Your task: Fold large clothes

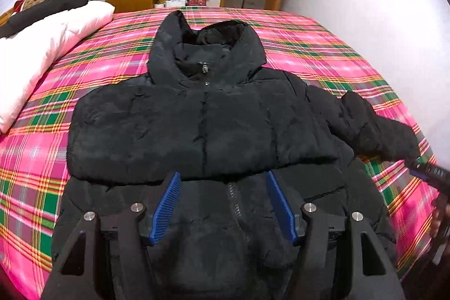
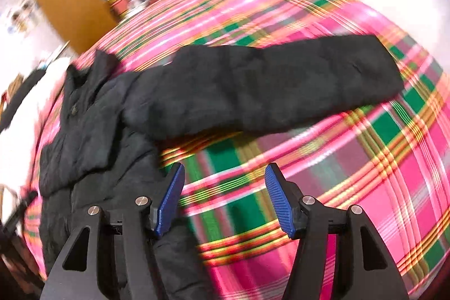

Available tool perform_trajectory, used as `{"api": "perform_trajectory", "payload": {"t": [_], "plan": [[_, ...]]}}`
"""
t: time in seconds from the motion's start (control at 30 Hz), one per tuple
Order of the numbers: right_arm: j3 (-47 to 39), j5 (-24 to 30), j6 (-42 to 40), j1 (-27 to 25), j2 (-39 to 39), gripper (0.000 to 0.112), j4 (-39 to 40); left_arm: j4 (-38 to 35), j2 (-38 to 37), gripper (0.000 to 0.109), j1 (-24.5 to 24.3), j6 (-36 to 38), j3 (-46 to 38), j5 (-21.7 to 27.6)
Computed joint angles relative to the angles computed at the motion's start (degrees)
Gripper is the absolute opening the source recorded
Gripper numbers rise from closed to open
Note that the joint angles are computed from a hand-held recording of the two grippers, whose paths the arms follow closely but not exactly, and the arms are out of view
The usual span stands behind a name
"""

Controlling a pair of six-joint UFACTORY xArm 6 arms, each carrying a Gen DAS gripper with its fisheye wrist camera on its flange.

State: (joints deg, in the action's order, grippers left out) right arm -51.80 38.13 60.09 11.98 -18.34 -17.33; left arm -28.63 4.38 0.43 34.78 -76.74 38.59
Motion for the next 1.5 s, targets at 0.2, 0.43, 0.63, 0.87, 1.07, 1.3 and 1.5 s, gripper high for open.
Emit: {"api": "perform_trajectory", "payload": {"t": [0.2, 0.43, 0.63, 0.87, 1.07, 1.3, 1.5], "plan": [[2.6, -3.4, 0.4, -7.9, 1.5, 0.062, 4.9, 0.6, 4.8, 0.065, -1.1, 0.4, -3.7, -1.9], [9.6, -18.1, 4.7, -15.4, 2.2, 0.062, 11.9, 1.7, 10.1, 0.065, -0.5, -2.7, -8.2, -1.9], [10.3, -26.0, 13.1, -19.9, 4.6, 0.062, 5.6, 3.3, 11.8, 0.065, 0.0, -5.2, -9.9, -2.9], [6.9, -20.1, 13.2, -19.3, 4.0, 0.015, 2.3, 5.0, 12.9, 0.065, 0.2, -6.7, -11.0, -2.6], [1.4, -15.7, 7.3, -14.1, 0.0, 0.010, -2.5, 3.0, 12.0, 0.065, 0.7, -5.9, -11.0, -2.6], [-13.9, -11.4, 2.9, -4.2, 4.4, 0.009, -5.9, 1.5, 11.4, 0.065, 1.8, -6.3, -11.8, -2.3], [-29.1, -9.6, -5.4, 4.2, 16.3, 0.009, -1.1, -0.6, 10.9, 0.065, 3.8, -6.9, -12.9, -3.0]]}}
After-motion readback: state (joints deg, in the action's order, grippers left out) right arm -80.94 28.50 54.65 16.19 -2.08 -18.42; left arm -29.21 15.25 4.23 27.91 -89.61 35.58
